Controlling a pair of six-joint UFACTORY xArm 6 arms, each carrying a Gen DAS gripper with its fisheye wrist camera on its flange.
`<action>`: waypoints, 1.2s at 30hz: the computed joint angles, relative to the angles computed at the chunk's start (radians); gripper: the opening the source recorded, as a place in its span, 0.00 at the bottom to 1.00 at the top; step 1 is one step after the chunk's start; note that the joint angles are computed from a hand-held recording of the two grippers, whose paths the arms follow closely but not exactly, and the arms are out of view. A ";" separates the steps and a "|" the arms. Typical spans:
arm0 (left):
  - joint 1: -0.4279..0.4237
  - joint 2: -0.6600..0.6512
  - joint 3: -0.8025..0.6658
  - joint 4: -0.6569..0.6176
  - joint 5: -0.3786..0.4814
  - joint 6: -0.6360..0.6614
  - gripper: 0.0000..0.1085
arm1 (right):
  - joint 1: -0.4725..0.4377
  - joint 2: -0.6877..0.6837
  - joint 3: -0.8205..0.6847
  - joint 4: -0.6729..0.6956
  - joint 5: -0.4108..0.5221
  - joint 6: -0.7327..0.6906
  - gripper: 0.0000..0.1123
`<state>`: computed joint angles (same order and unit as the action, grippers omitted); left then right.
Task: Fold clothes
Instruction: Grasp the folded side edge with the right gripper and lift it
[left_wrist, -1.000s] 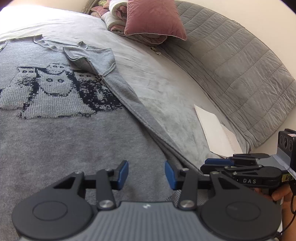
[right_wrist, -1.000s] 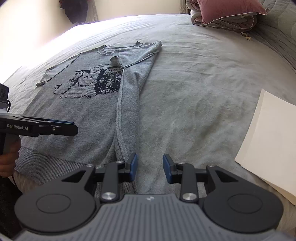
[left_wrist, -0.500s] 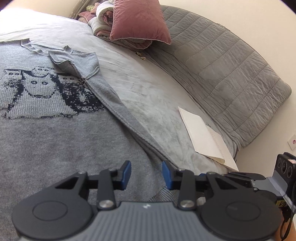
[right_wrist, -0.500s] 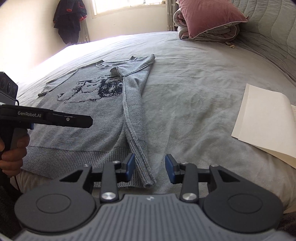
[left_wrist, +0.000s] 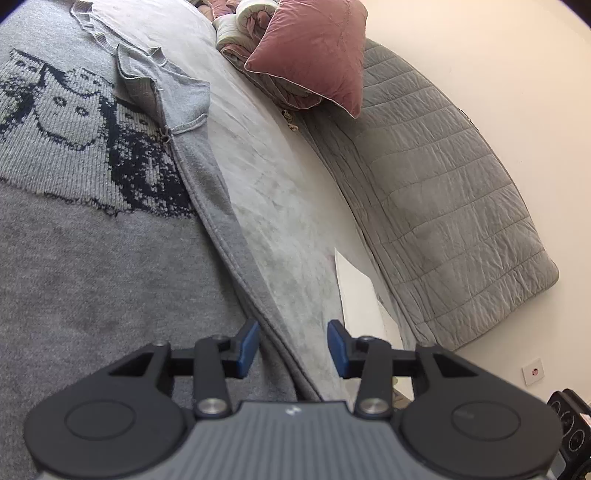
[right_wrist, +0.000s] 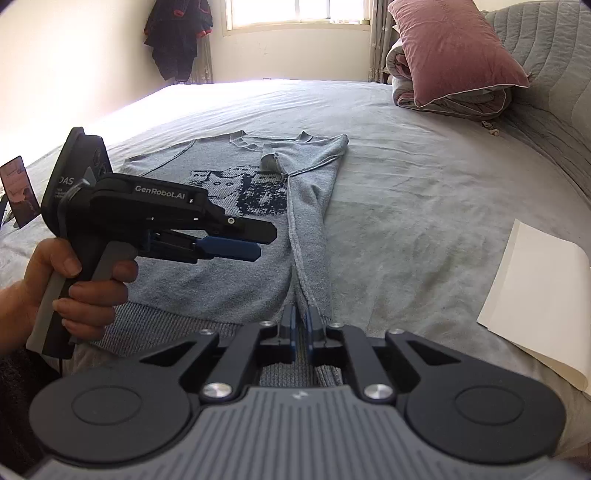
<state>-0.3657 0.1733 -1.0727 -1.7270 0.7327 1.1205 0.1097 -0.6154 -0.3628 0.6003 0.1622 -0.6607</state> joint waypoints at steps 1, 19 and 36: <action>-0.009 0.011 -0.012 0.001 -0.012 -0.010 0.39 | -0.006 0.004 0.004 -0.011 -0.003 0.002 0.19; -0.040 0.141 -0.136 -0.104 -0.073 -0.047 0.38 | -0.025 0.033 0.004 0.242 -0.001 -0.228 0.07; 0.061 0.170 -0.131 0.123 0.446 -0.195 0.55 | 0.018 -0.011 -0.018 0.020 0.065 -0.105 0.07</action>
